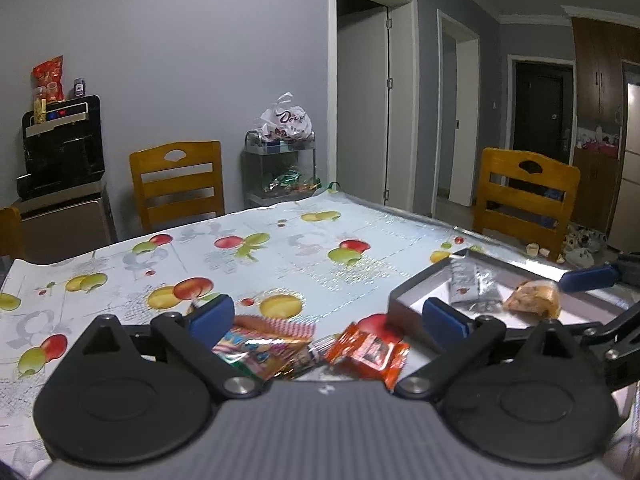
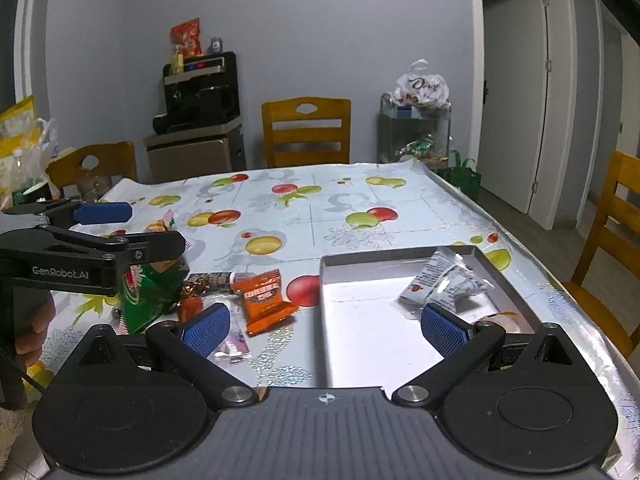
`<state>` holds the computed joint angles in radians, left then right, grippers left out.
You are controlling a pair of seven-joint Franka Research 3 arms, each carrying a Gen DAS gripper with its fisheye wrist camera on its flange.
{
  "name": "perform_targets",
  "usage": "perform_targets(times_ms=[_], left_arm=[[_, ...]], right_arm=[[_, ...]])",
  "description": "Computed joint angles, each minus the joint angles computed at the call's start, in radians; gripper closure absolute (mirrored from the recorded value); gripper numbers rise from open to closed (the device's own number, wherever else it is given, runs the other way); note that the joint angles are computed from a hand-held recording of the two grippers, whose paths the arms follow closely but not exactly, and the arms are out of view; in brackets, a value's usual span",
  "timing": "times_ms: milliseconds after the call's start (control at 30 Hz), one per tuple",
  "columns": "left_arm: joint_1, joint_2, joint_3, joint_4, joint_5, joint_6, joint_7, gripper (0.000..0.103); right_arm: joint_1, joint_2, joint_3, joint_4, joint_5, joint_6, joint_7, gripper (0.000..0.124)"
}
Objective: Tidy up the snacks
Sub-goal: 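Move both tools back to the snack pile on the table, then grasp the green shrimp-cracker bag with left tool while right tool grasps gold packet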
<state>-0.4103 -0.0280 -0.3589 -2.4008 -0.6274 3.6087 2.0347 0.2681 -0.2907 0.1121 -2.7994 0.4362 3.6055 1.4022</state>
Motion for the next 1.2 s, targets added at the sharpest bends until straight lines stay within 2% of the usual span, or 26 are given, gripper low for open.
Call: perform_targets(times_ms=[200,433,533,667,733,800,833,900,1000,1100,1133,1200], left_arm=[[0.020,-0.026,-0.001,-0.034,0.013,-0.011,-0.002,0.002],[0.082,-0.058,-0.005,-0.059,0.076,-0.052,-0.129,0.002],[0.128,-0.058,-0.062,-0.053,-0.012,-0.049,-0.050,0.002],[0.148,-0.046,-0.101,-0.037,-0.148,-0.052,0.078,0.002],[0.134,-0.035,-0.088,-0.031,-0.173,-0.045,0.095,0.002],[0.113,-0.022,-0.058,-0.036,-0.141,-0.020,0.063,0.002],[0.103,-0.014,-0.046,-0.035,-0.131,-0.005,0.057,0.002],[0.081,0.003,-0.023,-0.036,-0.111,0.030,0.056,0.002],[0.041,0.052,0.005,-0.007,-0.156,0.083,0.142,0.002],[0.008,0.092,0.044,0.012,-0.144,0.099,0.155,0.002],[0.002,0.100,0.058,0.013,-0.121,0.098,0.139,0.002],[-0.010,0.119,0.082,0.017,-0.078,0.097,0.112,0.002]], right_arm=[[0.051,0.030,-0.054,0.014,-0.099,-0.001,0.071,0.021],[0.039,0.050,-0.012,0.026,-0.116,-0.001,0.021,0.021],[0.072,0.029,-0.058,-0.006,-0.190,-0.006,0.044,0.021],[0.102,0.004,-0.100,-0.047,-0.268,-0.020,0.078,0.022],[0.092,0.007,-0.083,-0.059,-0.271,-0.004,0.069,0.025],[0.065,0.015,-0.033,-0.059,-0.221,0.006,0.037,0.029],[0.063,0.020,-0.030,-0.055,-0.213,0.002,0.033,0.033],[0.065,0.028,-0.030,-0.043,-0.196,-0.020,0.041,0.036],[0.075,0.036,-0.052,-0.026,-0.200,-0.075,0.069,0.044],[0.035,0.044,0.002,-0.018,-0.142,-0.090,0.031,0.045],[0.035,0.046,0.004,-0.016,-0.136,-0.093,0.026,0.045],[0.070,0.049,-0.046,-0.016,-0.173,-0.103,0.054,0.045]])
